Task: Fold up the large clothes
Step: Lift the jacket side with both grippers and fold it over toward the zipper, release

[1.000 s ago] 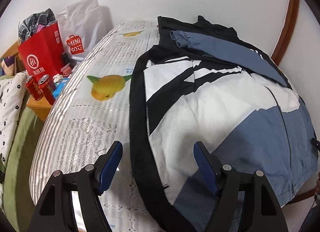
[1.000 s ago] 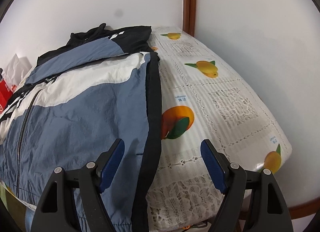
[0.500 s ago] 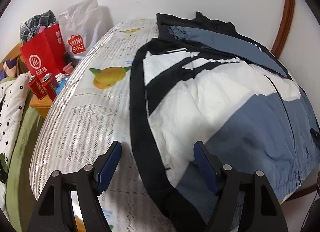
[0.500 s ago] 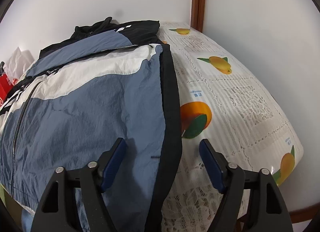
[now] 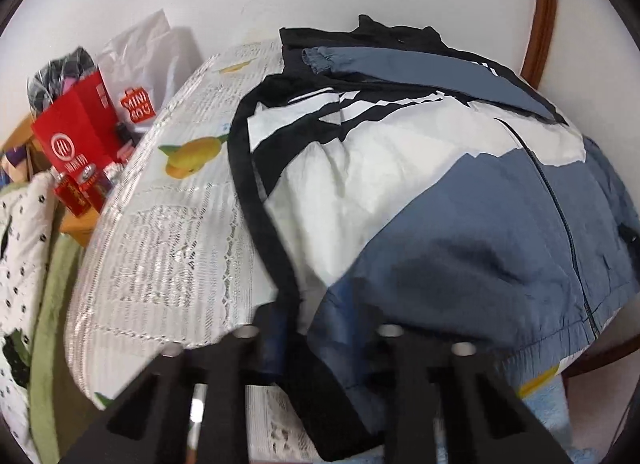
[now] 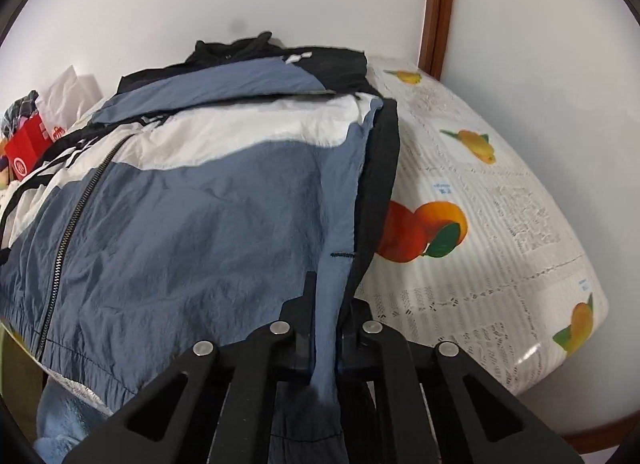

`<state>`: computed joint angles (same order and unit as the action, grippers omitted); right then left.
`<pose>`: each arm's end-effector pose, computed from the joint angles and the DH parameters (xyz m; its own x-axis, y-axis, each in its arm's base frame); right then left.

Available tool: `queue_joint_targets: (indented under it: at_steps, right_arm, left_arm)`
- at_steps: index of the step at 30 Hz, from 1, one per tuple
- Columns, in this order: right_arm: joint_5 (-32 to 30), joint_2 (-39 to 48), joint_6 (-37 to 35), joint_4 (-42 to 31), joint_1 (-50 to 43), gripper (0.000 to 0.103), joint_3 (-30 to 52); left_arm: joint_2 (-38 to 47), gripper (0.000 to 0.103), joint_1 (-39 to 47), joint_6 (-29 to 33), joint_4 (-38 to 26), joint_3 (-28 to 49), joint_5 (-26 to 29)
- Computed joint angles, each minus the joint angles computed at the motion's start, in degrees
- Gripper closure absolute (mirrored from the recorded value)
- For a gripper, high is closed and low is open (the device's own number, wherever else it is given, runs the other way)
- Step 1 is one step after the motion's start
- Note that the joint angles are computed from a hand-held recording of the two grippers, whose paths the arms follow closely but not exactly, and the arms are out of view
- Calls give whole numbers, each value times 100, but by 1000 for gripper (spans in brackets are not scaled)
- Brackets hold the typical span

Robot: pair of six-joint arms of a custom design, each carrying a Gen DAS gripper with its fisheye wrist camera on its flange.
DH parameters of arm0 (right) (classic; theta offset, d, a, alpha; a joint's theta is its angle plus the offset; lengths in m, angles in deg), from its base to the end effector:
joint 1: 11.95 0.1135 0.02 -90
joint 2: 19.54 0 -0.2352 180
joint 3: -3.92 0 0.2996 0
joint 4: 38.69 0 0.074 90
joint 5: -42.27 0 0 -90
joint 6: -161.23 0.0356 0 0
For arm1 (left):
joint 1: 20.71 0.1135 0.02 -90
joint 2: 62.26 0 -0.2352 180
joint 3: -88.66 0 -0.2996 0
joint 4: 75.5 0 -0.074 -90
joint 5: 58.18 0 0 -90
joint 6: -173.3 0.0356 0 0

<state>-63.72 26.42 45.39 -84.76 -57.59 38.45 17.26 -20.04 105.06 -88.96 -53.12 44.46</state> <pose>0.1527 -0.1421 0.1319 -0.7852 0.2036 -0.5848 0.2684 0.9630 -0.0251 0.2651 -0.0047 0.0582 -0.7159 0.3534 -0.6021 0.4094 0.9111 0.0479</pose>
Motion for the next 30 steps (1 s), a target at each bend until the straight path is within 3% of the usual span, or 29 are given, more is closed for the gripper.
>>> queue_joint_targets:
  at_steps: [2, 10, 13, 17, 24, 30]
  right_arm:
    - [-201, -375, -97, -315, -184, 98, 16]
    - [-1698, -1133, -761, -1901, -1447, 99, 835]
    - [-1953, -1300, -748, -2143, -1579, 99, 1134]
    - [-2451, -1106, -600, -2278, -1808, 99, 1685]
    - [-2358, -272, 486, -1562, -1334, 99, 2494]
    - [-1897, 527, 1341, -835, -693, 99, 2917]
  left_arm:
    - [-183, 97, 103, -10, -127, -19, -7]
    - [-1202, 98, 1271, 356, -1621, 288, 1692]
    - [-1639, 98, 1556, 462, -2033, 384, 2200]
    - [-1888, 98, 1688, 291, -2139, 603, 2569]
    - [-1616, 98, 1317, -528, -1559, 1084, 2524]
    - [-1104, 98, 620, -1108, -1147, 1616, 1867]
